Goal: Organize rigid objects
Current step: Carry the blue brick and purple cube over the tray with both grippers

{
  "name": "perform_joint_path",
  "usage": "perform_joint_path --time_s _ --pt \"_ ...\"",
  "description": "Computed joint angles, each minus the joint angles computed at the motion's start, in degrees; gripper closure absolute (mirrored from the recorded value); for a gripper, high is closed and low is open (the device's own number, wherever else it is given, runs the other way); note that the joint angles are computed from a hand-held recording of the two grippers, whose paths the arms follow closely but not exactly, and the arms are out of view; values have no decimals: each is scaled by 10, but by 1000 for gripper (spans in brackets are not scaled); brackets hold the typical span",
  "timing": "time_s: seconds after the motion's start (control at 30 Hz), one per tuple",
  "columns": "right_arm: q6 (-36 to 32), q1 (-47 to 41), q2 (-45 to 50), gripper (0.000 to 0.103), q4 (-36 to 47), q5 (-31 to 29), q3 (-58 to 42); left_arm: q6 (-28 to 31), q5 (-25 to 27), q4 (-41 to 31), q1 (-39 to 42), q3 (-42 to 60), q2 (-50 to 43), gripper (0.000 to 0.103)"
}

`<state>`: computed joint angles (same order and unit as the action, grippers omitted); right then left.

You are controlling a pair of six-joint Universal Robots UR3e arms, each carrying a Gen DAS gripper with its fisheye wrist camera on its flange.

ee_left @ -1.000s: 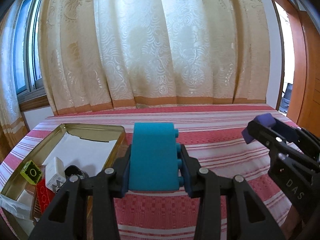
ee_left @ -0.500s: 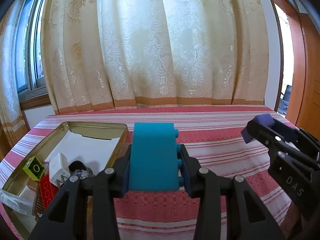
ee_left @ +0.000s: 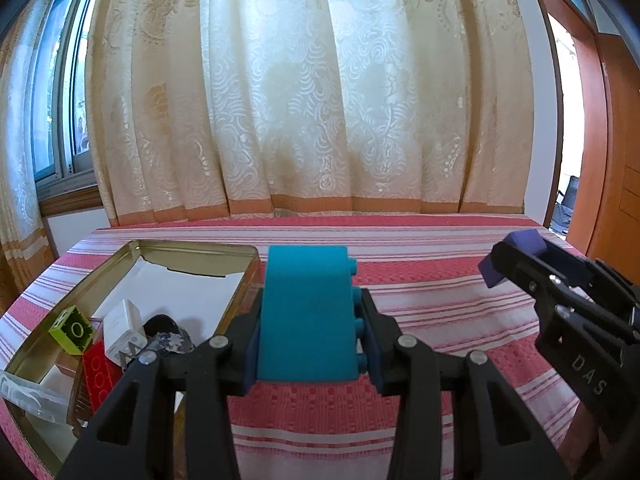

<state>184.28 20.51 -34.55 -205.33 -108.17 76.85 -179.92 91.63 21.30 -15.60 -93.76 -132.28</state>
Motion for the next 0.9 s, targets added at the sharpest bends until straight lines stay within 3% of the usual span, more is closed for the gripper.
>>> perform_joint_path --time_s 0.9 --pt "-1 35 15 61 8 11 -27 0 -12 98 23 -98 35 62"
